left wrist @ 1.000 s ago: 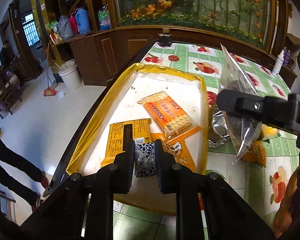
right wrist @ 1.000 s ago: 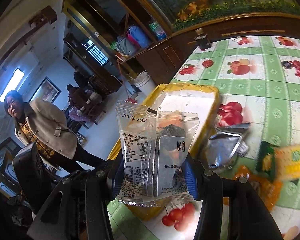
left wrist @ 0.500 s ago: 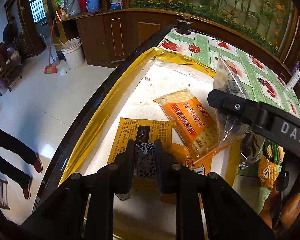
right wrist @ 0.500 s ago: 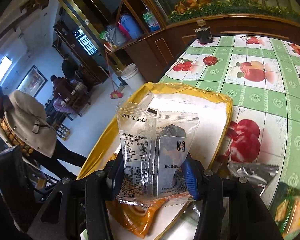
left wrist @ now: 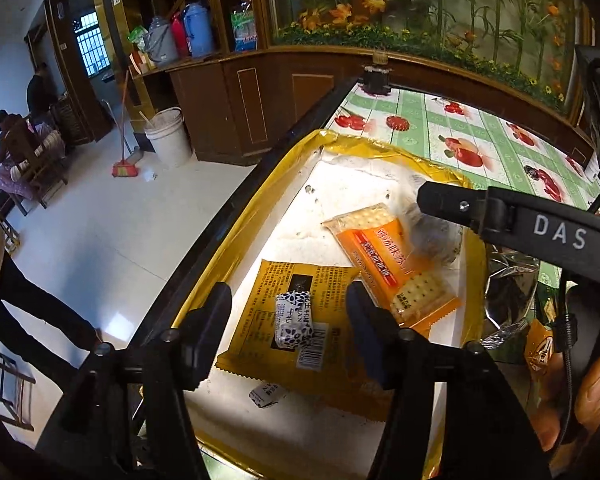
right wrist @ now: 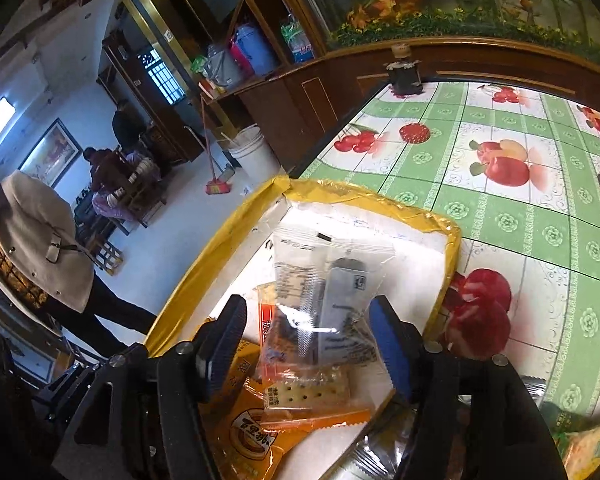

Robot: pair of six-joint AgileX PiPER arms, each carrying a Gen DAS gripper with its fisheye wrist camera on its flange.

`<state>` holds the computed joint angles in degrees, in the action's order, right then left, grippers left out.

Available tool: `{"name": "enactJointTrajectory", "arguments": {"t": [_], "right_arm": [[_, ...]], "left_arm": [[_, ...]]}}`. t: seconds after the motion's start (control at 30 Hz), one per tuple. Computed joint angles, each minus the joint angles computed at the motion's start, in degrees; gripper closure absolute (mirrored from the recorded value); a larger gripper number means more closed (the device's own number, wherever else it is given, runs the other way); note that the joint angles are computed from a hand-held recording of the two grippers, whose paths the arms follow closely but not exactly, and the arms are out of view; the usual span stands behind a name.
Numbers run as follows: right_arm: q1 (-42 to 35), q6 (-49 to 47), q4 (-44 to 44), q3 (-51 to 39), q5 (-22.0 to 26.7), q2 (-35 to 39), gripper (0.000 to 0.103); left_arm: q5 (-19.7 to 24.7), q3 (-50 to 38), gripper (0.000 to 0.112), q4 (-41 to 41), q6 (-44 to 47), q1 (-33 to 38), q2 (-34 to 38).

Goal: Organize snacks
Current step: 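Lower the clear bag into the tray and open the right gripper, then reach the right gripper to the yellow WEIDAN cracker pack and grasp it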

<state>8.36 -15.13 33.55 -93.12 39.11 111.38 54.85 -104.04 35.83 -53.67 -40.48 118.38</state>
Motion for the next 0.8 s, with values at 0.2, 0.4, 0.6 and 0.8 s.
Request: {"name": "enactJointTrajectory", "arguments": {"t": [0.2,0.4,0.6,0.8], "right_arm": [[-2.31,-3.28,3.77,6.17,-0.88,-5.92,0.033],[-6.66,-7.40,7.23,14.66,-1.88,-13.18,0.029],[-15.32,-12.30,11.03,23.42,-0.32,-20.61,0.028],[-24.76,-17.86,13.74,29.39,3.02,-25.78,0.025]], "left_arm": [[-0.22,1.45,0.053,1.29,-0.97,-1.48,-1.71],[-1.51,2.87,0.053,0.25,-1.27,-2.20,-3.56],[-2.21,2.45,0.053,-0.95,-0.49,-3.96,-4.38],[-3.98,-0.69,0.053,-4.70,4.00,-7.25,-2.98]]}}
